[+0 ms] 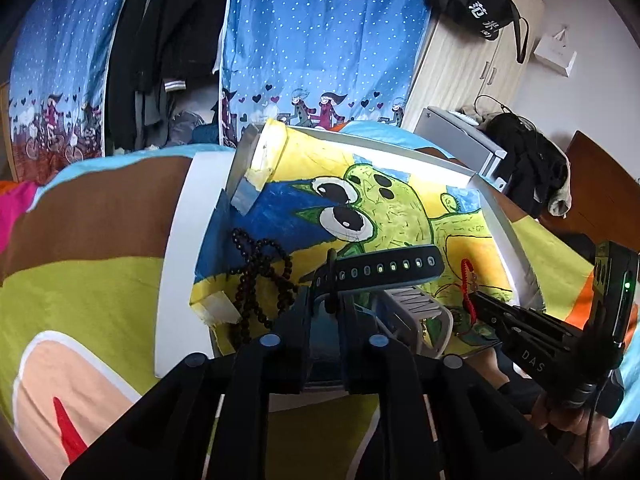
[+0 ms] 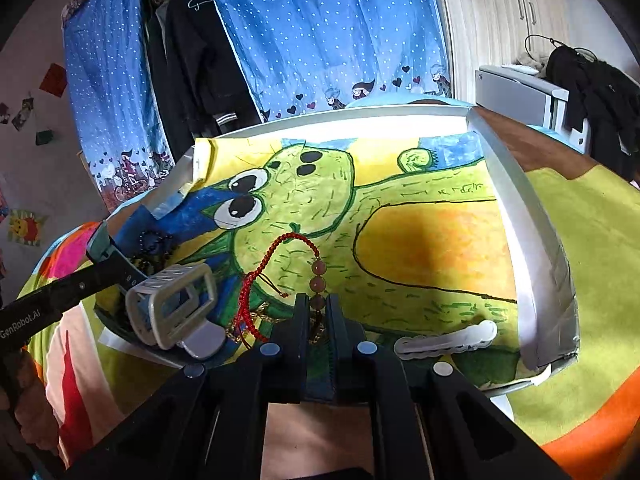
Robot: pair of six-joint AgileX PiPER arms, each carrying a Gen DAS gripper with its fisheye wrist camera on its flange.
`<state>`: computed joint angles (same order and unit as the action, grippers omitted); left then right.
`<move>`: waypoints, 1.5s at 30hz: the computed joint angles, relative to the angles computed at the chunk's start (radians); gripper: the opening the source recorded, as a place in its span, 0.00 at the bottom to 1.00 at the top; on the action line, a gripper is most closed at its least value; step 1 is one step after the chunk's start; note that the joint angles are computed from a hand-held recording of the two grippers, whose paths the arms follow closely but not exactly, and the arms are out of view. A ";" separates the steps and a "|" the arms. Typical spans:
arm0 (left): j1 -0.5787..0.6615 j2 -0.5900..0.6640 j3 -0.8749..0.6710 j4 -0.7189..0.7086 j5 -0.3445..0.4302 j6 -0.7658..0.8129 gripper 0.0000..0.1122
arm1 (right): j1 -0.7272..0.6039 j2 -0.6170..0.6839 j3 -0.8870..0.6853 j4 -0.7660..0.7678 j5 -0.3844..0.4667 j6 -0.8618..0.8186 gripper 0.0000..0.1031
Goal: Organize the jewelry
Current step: 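Open both grippers to drop the watch and bracelet into the tray, then withdraw both grippers from the tray back over the bedspread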
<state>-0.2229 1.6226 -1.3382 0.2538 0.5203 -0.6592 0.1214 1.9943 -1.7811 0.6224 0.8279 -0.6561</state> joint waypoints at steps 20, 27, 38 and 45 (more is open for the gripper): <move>-0.087 -0.127 0.011 0.189 0.108 -0.250 0.66 | -0.055 -0.169 0.120 -0.016 -0.065 -0.016 0.65; -0.239 -0.229 0.016 0.452 0.216 -0.492 0.85 | -0.118 -0.318 0.224 0.124 -0.065 -0.142 0.91; -0.523 -0.348 0.016 0.642 0.455 -0.627 0.86 | -0.261 -0.545 0.379 0.311 0.019 -0.311 1.00; -0.804 -0.383 0.070 0.787 0.681 -0.804 0.86 | -0.402 -0.694 0.513 0.451 0.114 -0.441 1.00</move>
